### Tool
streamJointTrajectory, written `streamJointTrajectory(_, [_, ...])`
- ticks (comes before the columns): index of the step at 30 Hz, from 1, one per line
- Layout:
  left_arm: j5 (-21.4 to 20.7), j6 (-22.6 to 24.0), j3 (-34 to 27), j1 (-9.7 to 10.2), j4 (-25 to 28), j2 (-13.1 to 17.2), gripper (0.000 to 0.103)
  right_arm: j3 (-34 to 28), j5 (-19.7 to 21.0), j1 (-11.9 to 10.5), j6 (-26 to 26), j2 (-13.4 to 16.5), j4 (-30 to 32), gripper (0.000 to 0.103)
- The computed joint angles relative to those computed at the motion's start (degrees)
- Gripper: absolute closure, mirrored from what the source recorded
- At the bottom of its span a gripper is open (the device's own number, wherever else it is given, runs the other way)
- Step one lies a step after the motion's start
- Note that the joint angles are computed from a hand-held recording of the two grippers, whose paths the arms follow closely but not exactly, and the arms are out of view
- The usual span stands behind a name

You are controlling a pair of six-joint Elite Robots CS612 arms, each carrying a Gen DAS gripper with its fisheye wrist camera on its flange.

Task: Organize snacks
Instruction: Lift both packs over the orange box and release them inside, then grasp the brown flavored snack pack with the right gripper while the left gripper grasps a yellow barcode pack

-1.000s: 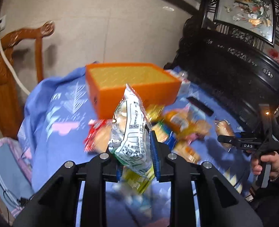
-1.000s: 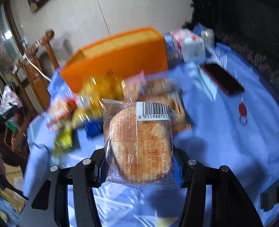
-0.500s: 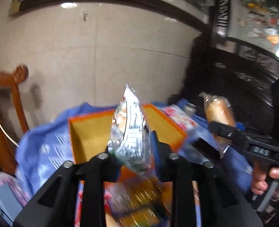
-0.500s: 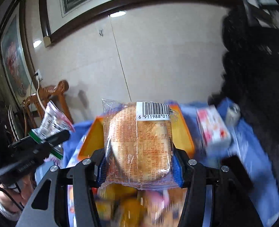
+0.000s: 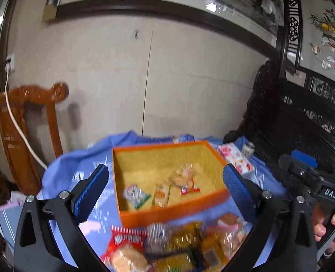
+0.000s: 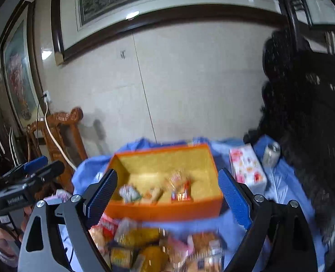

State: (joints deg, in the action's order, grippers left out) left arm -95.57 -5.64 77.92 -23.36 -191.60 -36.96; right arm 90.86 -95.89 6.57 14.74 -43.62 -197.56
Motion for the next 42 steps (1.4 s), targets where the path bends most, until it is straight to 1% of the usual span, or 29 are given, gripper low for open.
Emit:
streamJointTrajectory(3, [0.9, 0.0, 3.7, -0.32, -0.6, -0.6, 0.004, 2.9, 0.4, 0.6, 0.9, 0.0, 0.4, 0.012])
streamJointTrajectory(7, [0.4, -0.5, 8.1, -0.36, -1.1, -1.2, 0.004, 6.6, -0.3, 1.6, 0.7, -0.1, 0.6, 0.012])
streamJointTrajectory(9, [-0.1, -0.9, 10.0, -0.39, -1.6, -1.3, 0.004, 8.6, 1.4, 1.8, 1.6, -0.2, 0.9, 0.012])
streamJointTrajectory(11, [-0.7, -1.0, 11.7, -0.39, -1.7, -1.3, 0.004, 10.0, 2.1, 2.0, 2.3, 0.1, 0.7, 0.012])
streamJointTrajectory(14, [0.2, -0.7, 13.2, -0.66, -1.9, -1.0, 0.004, 10.7, 0.6, 2.5, 3.4, 1.0, 2.8, 0.012])
streamJointTrajectory(17, [0.3, 0.2, 14.0, -1.19, 0.2, -0.8, 0.004, 10.8, -0.2, 2.4, 5.2, 2.0, 4.2, 0.013])
streamJointTrajectory(20, [-1.7, -0.3, 14.2, -1.46, 0.3, -0.6, 0.004, 10.5, -0.8, 1.8, 7.7, 3.1, 5.5, 0.013])
streamJointTrajectory(22, [-2.6, 0.2, 14.3, -1.87, 0.1, -0.4, 0.004, 10.0, -1.3, 1.4, 8.0, 3.9, 5.7, 0.013])
streamJointTrajectory(24, [-2.3, 1.5, 14.5, -2.37, 0.3, -0.4, 0.004, 9.0, -2.1, 1.1, 6.2, 4.8, 6.8, 0.013])
streamJointTrajectory(26, [-1.8, 2.8, 14.7, -2.76, 0.9, -0.4, 0.004, 7.6, -0.2, 0.4, 2.7, 5.8, 8.5, 0.013])
streamJointTrajectory(29, [-2.0, 2.7, 14.7, -2.87, 1.6, -0.3, 0.004, 5.6, 0.4, -0.2, -2.2, 6.9, 11.4, 0.012])
streamJointTrajectory(32, [-2.2, 2.2, 14.2, -3.01, 2.6, -0.1, 0.004, 4.1, 1.7, -0.8, -4.8, 7.7, 12.7, 0.012])
streamJointTrajectory(33, [-2.5, 2.2, 13.9, -3.06, 3.0, 0.1, 0.004, 3.8, 2.3, -1.0, -4.9, 7.8, 13.8, 0.013])
streamJointTrajectory(34, [-2.7, 2.3, 13.7, -3.07, 3.3, 0.1, 0.004, 3.8, 3.7, -1.4, -4.7, 7.9, 14.1, 0.02])
streamJointTrajectory(35, [-3.1, 2.1, 13.4, -3.13, 3.7, 0.3, 0.004, 4.0, 5.1, -1.7, -4.4, 8.0, 13.6, 0.023])
streamJointTrajectory(37, [-3.8, 1.8, 12.5, -3.19, 4.5, 0.7, 0.004, 4.5, 3.4, -1.4, -4.8, 8.0, 12.2, 0.04])
streamJointTrajectory(40, [-4.3, 0.3, 10.4, -3.56, 6.6, 1.8, 0.004, 5.7, 3.6, -1.8, -2.2, 7.6, 10.3, 0.047])
streamJointTrajectory(42, [-4.4, -0.8, 8.8, -3.91, 8.2, 2.6, 0.004, 6.6, 2.0, -1.6, -1.3, 7.2, 8.9, 0.047])
